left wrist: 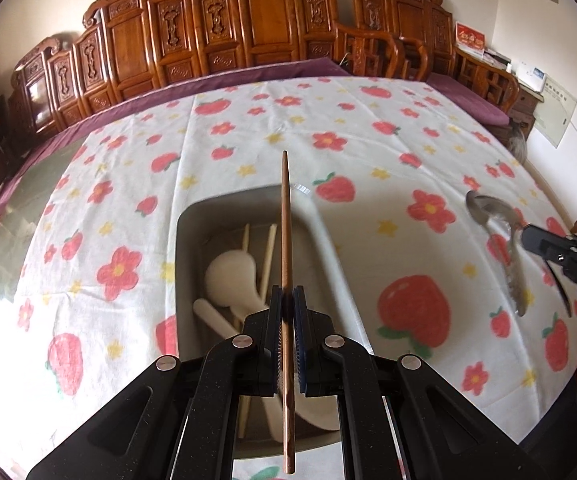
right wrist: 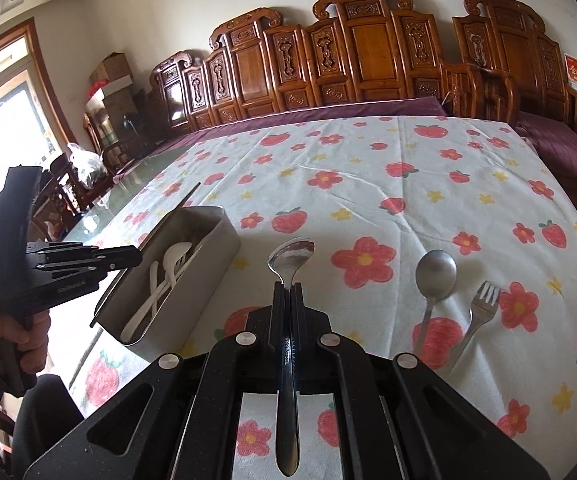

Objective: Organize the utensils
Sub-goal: 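Carry the chopstick into the tray and open the left tool while the right tool holds the metal spoon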

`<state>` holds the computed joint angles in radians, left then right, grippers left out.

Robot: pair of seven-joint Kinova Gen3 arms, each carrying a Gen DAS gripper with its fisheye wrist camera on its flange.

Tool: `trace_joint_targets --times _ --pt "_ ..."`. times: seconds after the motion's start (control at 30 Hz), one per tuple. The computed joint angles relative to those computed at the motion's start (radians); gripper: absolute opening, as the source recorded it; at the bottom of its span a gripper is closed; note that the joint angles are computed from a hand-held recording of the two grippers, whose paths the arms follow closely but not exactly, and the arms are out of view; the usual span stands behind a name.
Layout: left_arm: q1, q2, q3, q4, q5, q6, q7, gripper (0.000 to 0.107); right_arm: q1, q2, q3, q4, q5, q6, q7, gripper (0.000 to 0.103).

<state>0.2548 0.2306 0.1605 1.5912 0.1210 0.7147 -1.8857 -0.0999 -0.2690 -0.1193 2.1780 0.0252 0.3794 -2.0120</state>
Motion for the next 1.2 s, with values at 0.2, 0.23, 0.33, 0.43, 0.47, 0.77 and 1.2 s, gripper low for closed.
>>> trace_joint_targets --times 0.2,0.23,0.33,0.43,0.47,0.77,1.2 --pt "0.001 0.033 -0.011 0.001 -0.023 -0.009 0.017 0.005 0.001 0.005 -0.010 -0.002 0.009 0.002 -0.010 0.004" --pt "0.000 0.037 -0.011 0.001 -0.024 -0.010 0.018 0.005 -0.001 0.006 -0.010 -0.001 0.009 0.002 -0.011 0.004" --pt "-0.002 0.055 -0.008 -0.004 -0.022 -0.014 0.019 0.005 -0.001 0.006 -0.010 -0.004 0.012 0.006 -0.011 0.004" --pt "-0.006 0.068 -0.004 -0.006 -0.015 -0.018 0.015 0.005 -0.001 0.009 -0.017 -0.001 0.017 0.007 -0.018 0.004" --pt "-0.008 0.073 -0.002 -0.009 -0.010 -0.016 0.012 0.005 -0.002 0.011 -0.019 -0.002 0.019 0.008 -0.020 0.004" --pt "-0.012 0.064 0.009 0.010 0.012 -0.022 -0.011 0.007 -0.025 0.019 -0.010 -0.011 0.009 0.012 -0.008 0.004" --pt "-0.103 -0.040 0.025 0.128 0.204 -0.150 -0.173 0.035 -0.070 0.072 -0.057 -0.075 0.050 0.056 -0.031 0.004"
